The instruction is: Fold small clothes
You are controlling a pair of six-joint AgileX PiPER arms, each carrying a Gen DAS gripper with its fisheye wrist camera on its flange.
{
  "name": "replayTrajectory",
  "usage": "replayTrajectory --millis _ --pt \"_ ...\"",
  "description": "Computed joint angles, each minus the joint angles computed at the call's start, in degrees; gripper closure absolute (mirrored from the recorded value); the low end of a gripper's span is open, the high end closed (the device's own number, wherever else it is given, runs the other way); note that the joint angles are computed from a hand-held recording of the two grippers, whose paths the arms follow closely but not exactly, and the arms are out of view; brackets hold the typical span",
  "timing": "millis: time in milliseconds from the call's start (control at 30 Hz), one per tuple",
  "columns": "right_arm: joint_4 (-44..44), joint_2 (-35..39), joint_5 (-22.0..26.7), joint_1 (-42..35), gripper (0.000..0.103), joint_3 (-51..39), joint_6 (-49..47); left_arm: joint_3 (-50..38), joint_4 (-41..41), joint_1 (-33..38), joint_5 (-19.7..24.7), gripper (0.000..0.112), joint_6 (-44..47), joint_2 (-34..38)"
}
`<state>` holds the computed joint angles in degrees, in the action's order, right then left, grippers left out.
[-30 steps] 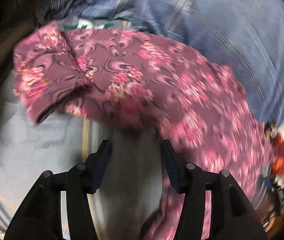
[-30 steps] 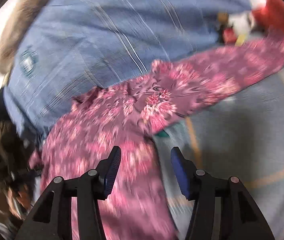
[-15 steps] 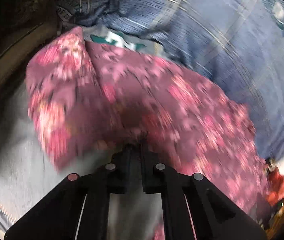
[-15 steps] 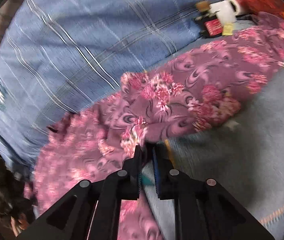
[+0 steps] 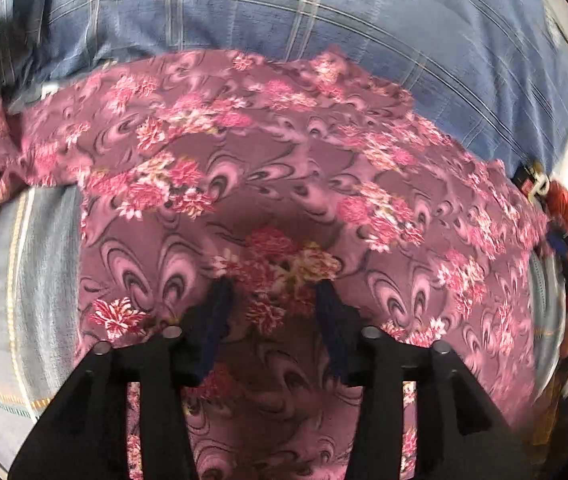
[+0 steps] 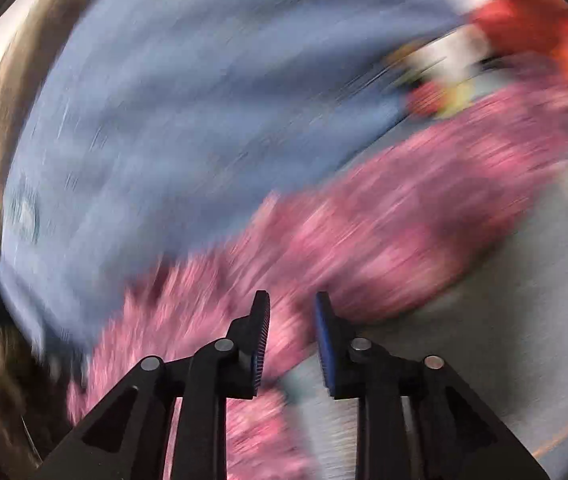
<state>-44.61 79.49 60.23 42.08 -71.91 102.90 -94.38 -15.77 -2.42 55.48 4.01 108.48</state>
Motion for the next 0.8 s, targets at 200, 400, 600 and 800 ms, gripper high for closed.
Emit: replayTrajectory --millis 200,400,600,800 --pt "3.3 -18.9 7.4 -19.2 0.060 11.6 -3.4 -0.2 -7.3 4.2 2.2 0.052 4.3 0.4" --pt "10.5 -14.6 -3.9 -38.4 0.056 12.1 -21.2 4.7 -3.0 0.4 -4.4 0.038 3.0 -2.1" --pt "5.4 -6.8 -2.0 -38.0 0.094 8.9 -21.5 5.3 6.7 -4.6 -7.2 0.027 -0.4 -1.7" --pt "-6.2 -7.4 7.8 -24.2 0.095 3.5 -16.2 0.2 8.3 -4.8 -6.3 0.035 0.5 -0.3"
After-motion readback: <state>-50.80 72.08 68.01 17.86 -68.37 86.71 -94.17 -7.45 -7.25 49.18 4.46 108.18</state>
